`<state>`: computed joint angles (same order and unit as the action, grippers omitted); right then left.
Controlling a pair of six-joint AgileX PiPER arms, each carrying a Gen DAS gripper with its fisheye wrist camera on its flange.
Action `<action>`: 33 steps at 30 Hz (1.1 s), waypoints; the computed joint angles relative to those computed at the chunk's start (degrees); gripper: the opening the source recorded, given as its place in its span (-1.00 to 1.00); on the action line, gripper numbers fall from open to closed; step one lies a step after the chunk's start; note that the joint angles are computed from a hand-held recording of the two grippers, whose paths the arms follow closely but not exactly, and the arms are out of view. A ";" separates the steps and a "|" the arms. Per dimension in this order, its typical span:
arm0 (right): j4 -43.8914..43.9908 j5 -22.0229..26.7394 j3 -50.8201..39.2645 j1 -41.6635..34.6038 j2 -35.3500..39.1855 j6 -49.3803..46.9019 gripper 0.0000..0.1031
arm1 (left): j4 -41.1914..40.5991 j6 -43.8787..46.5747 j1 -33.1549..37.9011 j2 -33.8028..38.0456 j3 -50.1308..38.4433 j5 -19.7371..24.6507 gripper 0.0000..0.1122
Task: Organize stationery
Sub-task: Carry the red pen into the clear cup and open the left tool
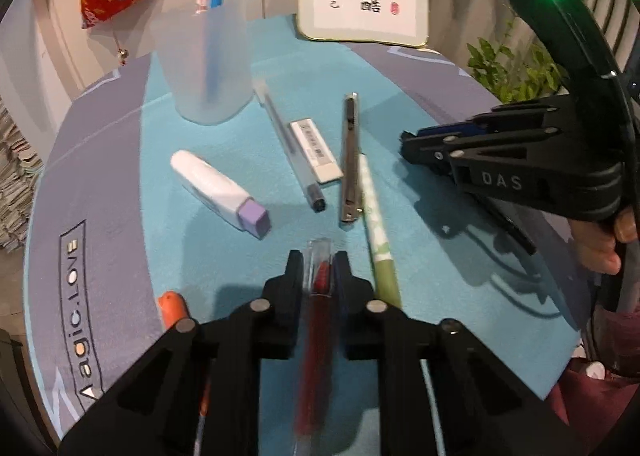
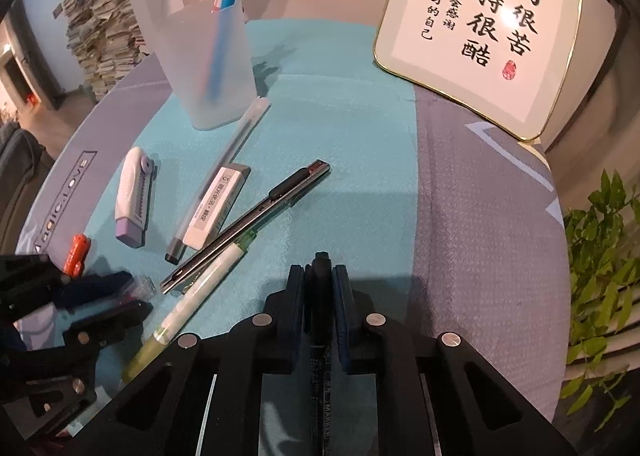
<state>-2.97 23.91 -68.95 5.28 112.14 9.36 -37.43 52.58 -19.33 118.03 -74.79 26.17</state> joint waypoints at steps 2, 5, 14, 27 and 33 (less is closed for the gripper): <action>4.74 -1.06 1.35 -0.91 -1.15 -3.74 -0.73 | -2.27 1.32 0.83 -0.30 0.02 1.24 -0.78; 7.23 -4.62 5.58 -0.88 -5.57 -5.66 -0.73 | -7.14 5.42 1.72 -2.84 2.08 0.61 -0.78; 2.81 -9.99 13.79 1.40 -18.16 -0.44 -0.73 | -21.10 17.88 4.85 -11.74 7.27 0.50 -0.78; -17.98 -12.53 17.66 4.51 -25.02 21.20 -0.75 | -27.60 24.07 5.98 -16.46 8.52 -0.76 -0.78; -19.03 -12.45 17.26 4.54 -24.82 22.41 -0.75 | -22.41 17.42 4.96 -14.81 3.95 -3.14 -0.78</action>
